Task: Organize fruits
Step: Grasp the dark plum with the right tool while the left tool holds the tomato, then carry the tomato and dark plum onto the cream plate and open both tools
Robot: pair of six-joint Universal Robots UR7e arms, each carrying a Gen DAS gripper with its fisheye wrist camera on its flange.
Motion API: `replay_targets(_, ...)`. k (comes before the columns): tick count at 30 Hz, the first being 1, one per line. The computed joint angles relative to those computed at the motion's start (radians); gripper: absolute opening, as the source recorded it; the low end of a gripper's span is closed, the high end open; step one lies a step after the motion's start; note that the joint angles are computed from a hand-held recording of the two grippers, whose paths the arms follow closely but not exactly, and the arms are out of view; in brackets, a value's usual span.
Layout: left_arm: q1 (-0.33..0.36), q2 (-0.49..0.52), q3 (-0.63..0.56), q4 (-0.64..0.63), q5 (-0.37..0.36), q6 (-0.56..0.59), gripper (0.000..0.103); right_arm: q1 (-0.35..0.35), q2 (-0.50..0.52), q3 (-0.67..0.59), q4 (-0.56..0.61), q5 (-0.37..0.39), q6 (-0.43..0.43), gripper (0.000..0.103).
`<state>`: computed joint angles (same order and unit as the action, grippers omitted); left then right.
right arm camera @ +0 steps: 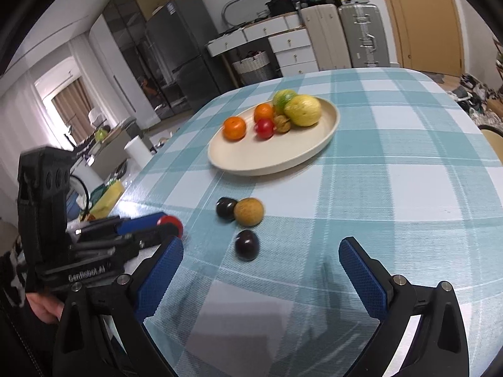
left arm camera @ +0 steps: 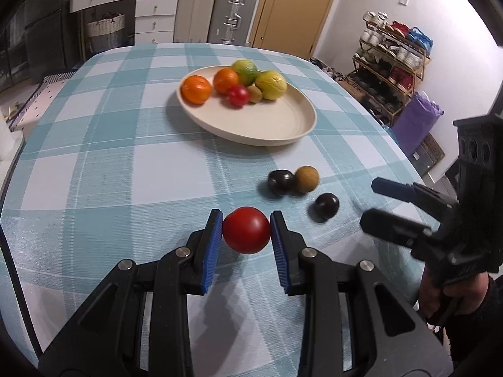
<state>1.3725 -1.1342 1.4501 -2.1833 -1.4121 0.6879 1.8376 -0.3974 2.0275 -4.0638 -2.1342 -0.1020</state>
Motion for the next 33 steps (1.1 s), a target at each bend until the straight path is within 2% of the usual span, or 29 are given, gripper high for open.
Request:
replay_targets(3, 0.006, 0.006, -0.014, 0.003, 0.000, -0.007, 0.028, 0.009, 0.008, -0.023, 0.041, -0.008, -0.011, 0.095)
replay_targets(5, 0.009, 0.010, -0.021, 0.003, 0.001, -0.010, 0.028, 0.011, 0.008, -0.036, 0.084, 0.002, -0.013, 0.084)
replay_targets(9, 0.016, 0.017, -0.038, 0.001, 0.000, -0.014, 0.028, 0.018, 0.020, -0.066, 0.128, -0.018, -0.021, 0.077)
replay_targets(15, 0.016, 0.038, -0.073, -0.010, 0.004, -0.008, 0.028, 0.023, 0.025, -0.092, 0.174, -0.042, -0.033, 0.053)
replay_targets(17, 0.014, 0.046, -0.088, -0.010, 0.000, -0.012, 0.028, 0.029, 0.028, -0.107, 0.201, -0.082, -0.021, 0.042)
replay_targets(19, 0.012, 0.055, -0.103, -0.009, -0.002, -0.015, 0.028, 0.021, 0.023, -0.104, 0.208, -0.061, -0.014, 0.040)
replay_targets(23, 0.006, 0.076, -0.132, 0.000, -0.002, -0.023, 0.028, 0.024, 0.028, -0.110, 0.206, -0.085, -0.028, 0.025)
replay_targets(26, 0.002, 0.093, -0.151, 0.009, -0.005, -0.033, 0.028, 0.021, 0.024, -0.106, 0.205, -0.091, -0.035, 0.020)
replay_targets(33, -0.008, 0.128, -0.187, 0.023, 0.001, -0.056, 0.028, -0.010, -0.002, -0.072, 0.186, -0.014, -0.024, 0.019)
